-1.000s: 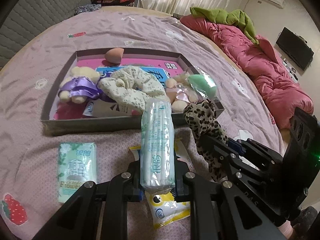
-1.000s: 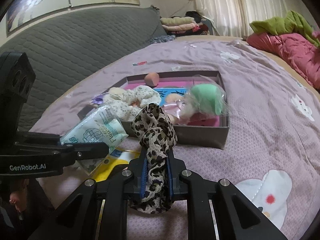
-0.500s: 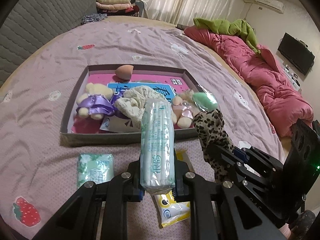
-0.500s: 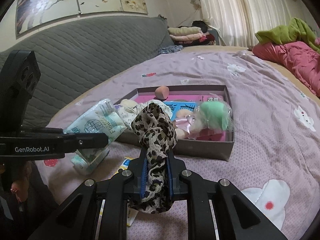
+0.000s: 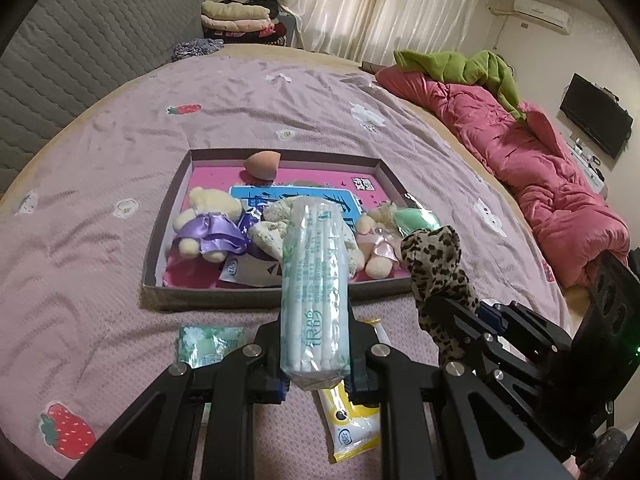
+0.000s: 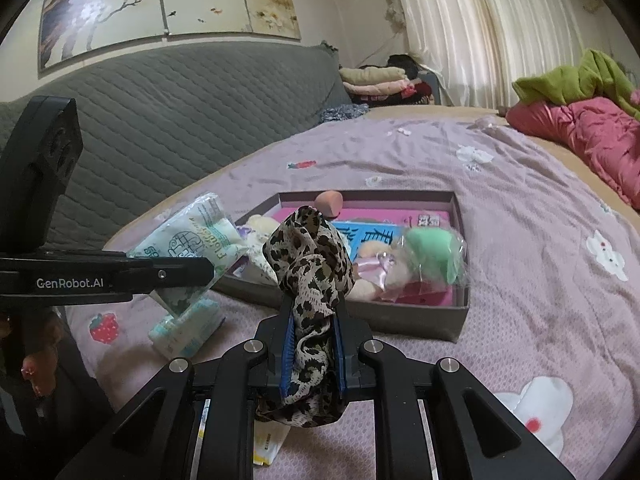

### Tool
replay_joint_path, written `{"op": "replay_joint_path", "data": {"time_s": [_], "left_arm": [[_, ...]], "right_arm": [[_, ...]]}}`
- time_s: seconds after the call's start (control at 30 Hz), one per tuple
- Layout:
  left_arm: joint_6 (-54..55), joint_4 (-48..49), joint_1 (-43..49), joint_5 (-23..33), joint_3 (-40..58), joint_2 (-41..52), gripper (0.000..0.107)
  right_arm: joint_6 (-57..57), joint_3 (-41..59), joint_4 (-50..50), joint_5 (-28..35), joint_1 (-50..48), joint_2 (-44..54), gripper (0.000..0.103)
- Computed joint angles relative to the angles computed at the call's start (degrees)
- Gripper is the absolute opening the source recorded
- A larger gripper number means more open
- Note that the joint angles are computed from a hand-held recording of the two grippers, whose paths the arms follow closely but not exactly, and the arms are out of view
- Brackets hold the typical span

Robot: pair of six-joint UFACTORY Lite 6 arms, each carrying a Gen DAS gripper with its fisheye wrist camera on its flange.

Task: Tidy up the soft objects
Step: 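Carry the tissue pack with left gripper while right carries the leopard scrunchie over the box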

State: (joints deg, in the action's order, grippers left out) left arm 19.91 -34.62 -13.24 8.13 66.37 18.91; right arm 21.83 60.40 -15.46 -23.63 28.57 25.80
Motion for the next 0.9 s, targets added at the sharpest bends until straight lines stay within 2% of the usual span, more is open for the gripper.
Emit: {"op": "replay_joint_path", "data": {"time_s": [0.5, 0.9], "left_arm": [[-3.3, 3.3, 0.8, 0.1, 2.5, 1.1, 0.02], [-6.0, 6.5, 3.8, 1.2, 8.6, 4.7, 0.02]], "right_arm": [[1.5, 8.6, -1.8, 1.3, -1.8, 5.1, 0.016], [0.3, 12.1, -1.4, 1.6, -3.2, 7.1, 0.016]]}}
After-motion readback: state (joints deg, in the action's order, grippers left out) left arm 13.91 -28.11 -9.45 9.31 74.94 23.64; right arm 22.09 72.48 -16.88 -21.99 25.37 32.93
